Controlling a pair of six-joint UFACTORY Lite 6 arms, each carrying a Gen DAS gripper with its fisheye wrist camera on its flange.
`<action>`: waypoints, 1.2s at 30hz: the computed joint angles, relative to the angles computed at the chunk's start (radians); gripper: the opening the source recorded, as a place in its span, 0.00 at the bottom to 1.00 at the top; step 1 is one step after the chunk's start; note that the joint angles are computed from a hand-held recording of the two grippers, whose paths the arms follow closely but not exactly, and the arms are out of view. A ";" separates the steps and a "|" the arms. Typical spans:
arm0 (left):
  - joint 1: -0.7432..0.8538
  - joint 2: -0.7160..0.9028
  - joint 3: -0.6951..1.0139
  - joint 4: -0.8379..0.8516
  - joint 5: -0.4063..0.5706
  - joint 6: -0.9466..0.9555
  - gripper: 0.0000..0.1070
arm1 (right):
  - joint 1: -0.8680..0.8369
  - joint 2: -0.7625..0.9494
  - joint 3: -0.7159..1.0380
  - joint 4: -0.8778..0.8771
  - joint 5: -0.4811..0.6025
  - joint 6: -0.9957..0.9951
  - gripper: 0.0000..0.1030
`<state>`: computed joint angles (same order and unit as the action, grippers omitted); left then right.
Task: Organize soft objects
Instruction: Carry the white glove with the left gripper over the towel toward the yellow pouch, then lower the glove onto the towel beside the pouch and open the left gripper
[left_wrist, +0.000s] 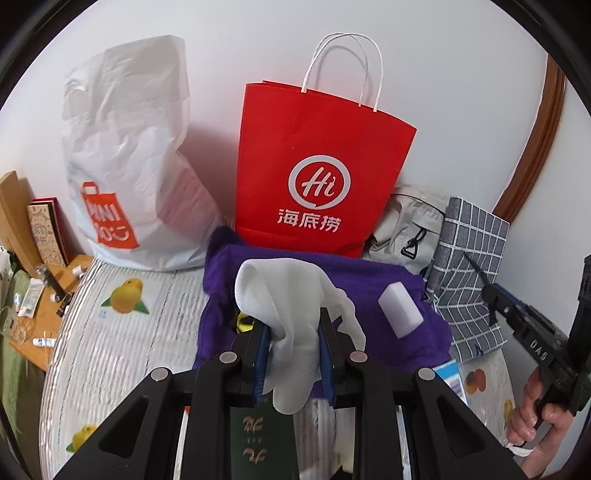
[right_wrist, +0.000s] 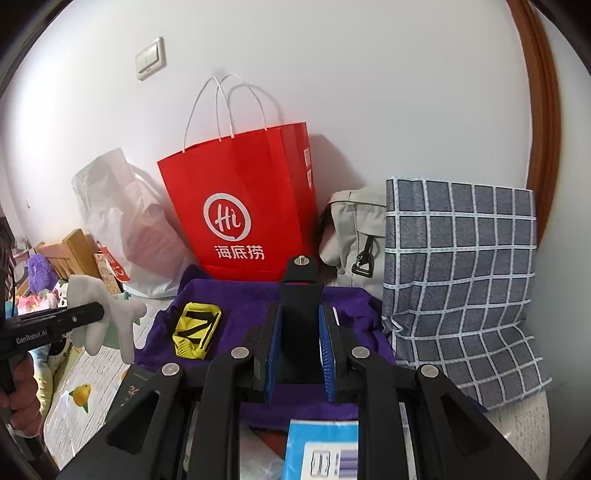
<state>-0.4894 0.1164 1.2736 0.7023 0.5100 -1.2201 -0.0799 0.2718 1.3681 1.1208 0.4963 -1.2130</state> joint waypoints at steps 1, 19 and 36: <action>0.010 0.020 0.017 -0.009 -0.008 0.014 0.21 | 0.005 0.030 0.023 -0.003 -0.002 0.002 0.20; 0.196 0.392 0.269 -0.429 -0.096 0.470 0.21 | 0.072 0.481 0.383 -0.395 0.013 0.322 0.20; 0.220 0.551 0.400 -0.591 -0.025 0.635 0.23 | 0.081 0.573 0.476 -0.472 0.045 0.389 0.21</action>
<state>-0.2695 0.6670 1.6736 0.1113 0.4851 -0.5853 0.0006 0.8449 1.8444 0.6490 0.5409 -0.8235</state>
